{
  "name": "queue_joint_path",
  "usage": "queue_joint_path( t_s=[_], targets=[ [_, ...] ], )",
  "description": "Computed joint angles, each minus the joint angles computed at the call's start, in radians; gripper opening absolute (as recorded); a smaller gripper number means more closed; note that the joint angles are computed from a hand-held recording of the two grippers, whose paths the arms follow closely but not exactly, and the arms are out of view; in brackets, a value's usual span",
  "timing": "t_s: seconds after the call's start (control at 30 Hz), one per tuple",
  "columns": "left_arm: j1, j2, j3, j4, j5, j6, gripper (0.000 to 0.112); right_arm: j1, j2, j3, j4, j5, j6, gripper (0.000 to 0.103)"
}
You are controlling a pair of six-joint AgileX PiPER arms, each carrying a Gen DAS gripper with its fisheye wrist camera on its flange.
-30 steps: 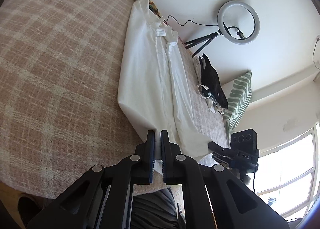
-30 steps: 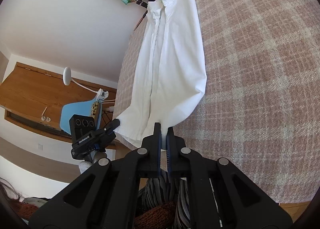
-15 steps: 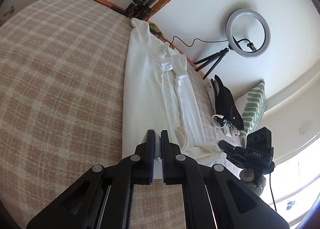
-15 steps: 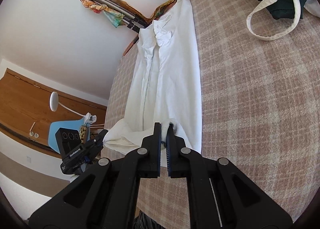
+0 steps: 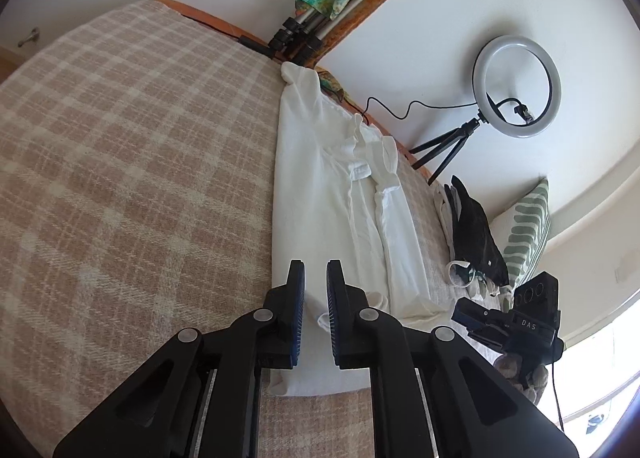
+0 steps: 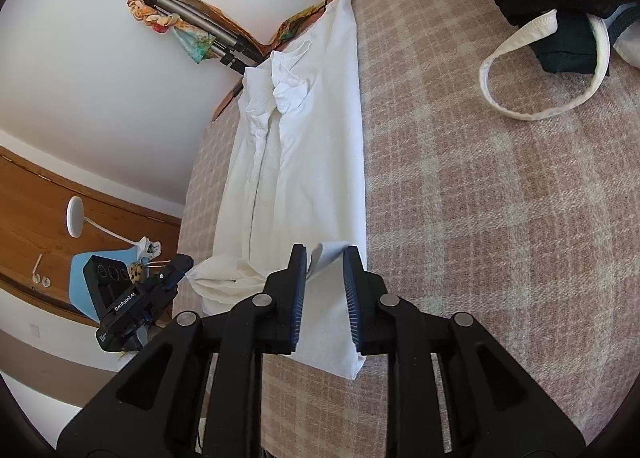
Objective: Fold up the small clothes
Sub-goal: 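Lay the hem down on the shirt and open both grippers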
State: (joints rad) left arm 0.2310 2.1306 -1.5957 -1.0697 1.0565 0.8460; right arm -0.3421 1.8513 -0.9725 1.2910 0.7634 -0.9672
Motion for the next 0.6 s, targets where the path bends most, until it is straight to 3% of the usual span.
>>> queue_joint_path(
  t_s=[0.03, 0.27, 0.4, 0.5, 0.6],
  targets=[
    [0.007, -0.008, 0.002, -0.008, 0.004, 0.014, 0.01, -0.008, -0.029, 0.02, 0.012, -0.007, -0.024, 0.052],
    [-0.023, -0.05, 0.008, 0.053, 0.117, 0.148, 0.01, -0.006, -0.117, 0.075, -0.033, 0.012, -0.06, 0.052],
    [-0.082, -0.044, 0.019, 0.117, 0.092, 0.151, 0.01, 0.077, -0.119, 0.079, -0.073, -0.066, -0.043, 0.052],
    [-0.115, -0.003, -0.017, 0.142, 0.081, 0.11, 0.01, 0.105, -0.07, 0.054, -0.059, -0.052, -0.058, 0.052],
    [-0.146, 0.032, -0.054, 0.163, -0.001, 0.05, 0.01, 0.148, -0.027, 0.023, -0.089, -0.096, -0.037, 0.052]
  ],
)
